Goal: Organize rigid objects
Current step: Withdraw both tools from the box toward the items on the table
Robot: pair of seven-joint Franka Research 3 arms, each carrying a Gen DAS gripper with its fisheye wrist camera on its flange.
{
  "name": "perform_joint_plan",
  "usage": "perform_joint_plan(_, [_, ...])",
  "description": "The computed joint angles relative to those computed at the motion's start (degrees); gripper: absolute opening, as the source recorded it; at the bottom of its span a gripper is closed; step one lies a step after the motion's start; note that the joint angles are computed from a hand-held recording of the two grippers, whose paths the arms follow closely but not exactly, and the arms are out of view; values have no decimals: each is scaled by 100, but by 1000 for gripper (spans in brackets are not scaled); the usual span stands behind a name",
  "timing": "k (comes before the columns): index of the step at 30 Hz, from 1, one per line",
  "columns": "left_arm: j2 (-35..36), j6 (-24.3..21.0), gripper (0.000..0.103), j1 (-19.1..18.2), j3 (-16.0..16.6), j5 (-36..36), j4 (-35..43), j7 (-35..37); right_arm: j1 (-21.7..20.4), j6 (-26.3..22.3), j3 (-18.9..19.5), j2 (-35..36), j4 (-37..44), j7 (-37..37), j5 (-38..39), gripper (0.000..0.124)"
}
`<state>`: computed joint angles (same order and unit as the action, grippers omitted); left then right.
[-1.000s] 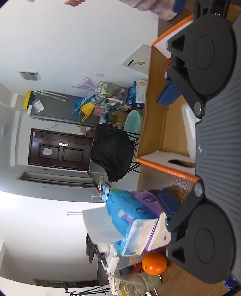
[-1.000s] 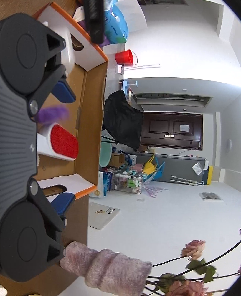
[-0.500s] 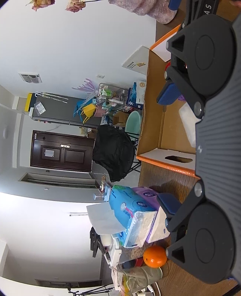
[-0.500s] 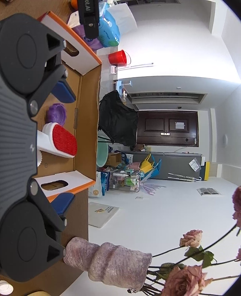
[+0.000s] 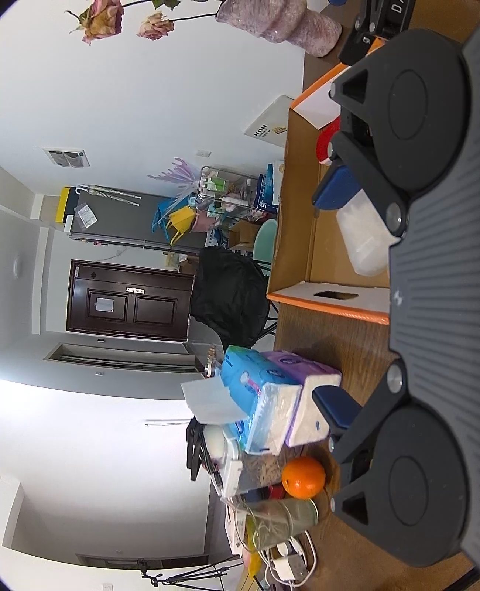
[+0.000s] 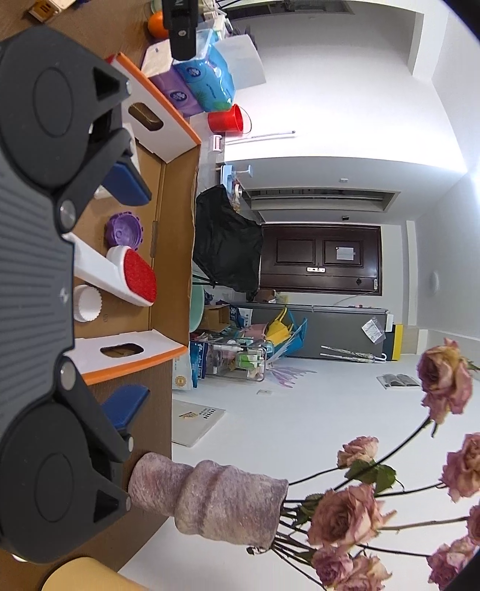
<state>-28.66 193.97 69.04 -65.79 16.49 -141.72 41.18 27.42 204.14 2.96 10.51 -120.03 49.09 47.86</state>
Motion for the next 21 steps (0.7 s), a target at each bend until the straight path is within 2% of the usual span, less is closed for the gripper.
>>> perform_joint_plan(11, [-411, -21, 103, -1371, 1253, -84, -820, 242, -288, 334, 293, -779, -1123, 653, -585, 103])
perform_joint_plan(16, [-527, -172, 103, -2253, 2091, -67, -1201, 387, -382, 442, 416, -1221, -1672, 911, -816, 103])
perform_joint_plan(21, [-881, -264, 103, -2891, 2697, -47, -1598, 426, -448, 531, 575, -1588, -2101, 950, -781, 103])
